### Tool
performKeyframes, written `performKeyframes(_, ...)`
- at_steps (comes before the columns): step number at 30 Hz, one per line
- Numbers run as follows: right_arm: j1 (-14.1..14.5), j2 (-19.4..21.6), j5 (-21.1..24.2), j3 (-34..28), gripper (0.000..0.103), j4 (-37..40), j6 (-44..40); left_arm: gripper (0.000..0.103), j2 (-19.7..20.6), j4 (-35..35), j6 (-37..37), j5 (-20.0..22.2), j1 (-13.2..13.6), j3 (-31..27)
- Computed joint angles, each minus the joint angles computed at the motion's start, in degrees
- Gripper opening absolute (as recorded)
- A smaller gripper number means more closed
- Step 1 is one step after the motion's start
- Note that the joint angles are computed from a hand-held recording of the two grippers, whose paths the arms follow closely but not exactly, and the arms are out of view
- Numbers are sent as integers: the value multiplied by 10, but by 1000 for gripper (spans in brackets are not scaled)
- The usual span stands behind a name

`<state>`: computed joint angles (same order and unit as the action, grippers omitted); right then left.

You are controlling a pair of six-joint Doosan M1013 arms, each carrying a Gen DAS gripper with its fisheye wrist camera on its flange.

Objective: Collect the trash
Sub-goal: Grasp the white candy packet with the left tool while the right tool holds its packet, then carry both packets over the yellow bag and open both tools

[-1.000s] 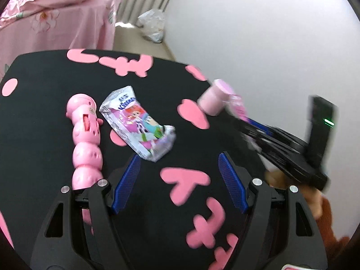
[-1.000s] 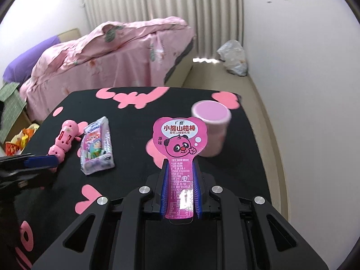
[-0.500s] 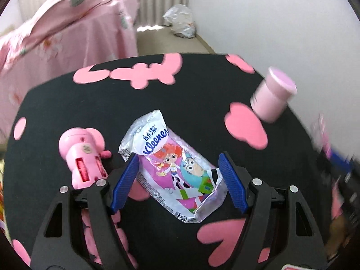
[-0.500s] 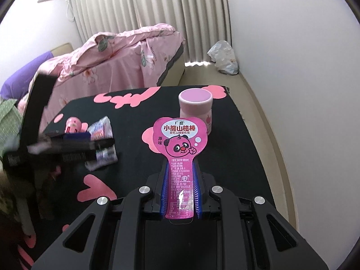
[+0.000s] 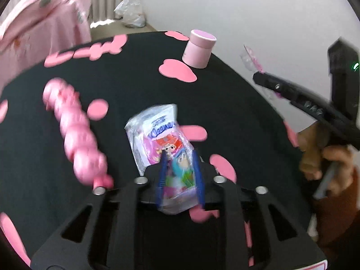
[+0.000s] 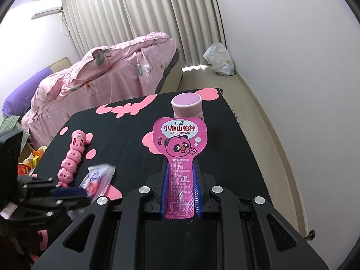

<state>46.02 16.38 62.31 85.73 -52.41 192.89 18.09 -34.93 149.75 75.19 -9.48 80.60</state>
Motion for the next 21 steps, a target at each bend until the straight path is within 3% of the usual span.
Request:
performKeyframes(2, 1, 0, -7, 2, 19, -3, 7, 66, 8, -25, -39, 18, 11, -7)
performKeyframes(3, 2, 1, -8, 1, 19, -2, 6, 70, 8, -26, -44, 18, 12, -6)
performKeyframes(11, 17, 10, 19, -13, 19, -4, 2, 70, -33, 51, -31, -84, -10, 42)
performKeyframes(16, 29, 20, 47, -35, 19, -5, -16, 51, -37, 64, -36, -106, -10, 48)
performKeyframes(18, 35, 23, 58, -45, 19, -10, -22, 29, -34, 57, -43, -107, -2, 44)
performKeyframes(20, 42, 28, 69, -56, 19, -16, -30, 16, -27, 47, -56, -87, 9, 34)
performKeyframes(21, 44, 31, 74, -64, 19, -18, -38, 14, -23, 36, -62, -71, 17, 27)
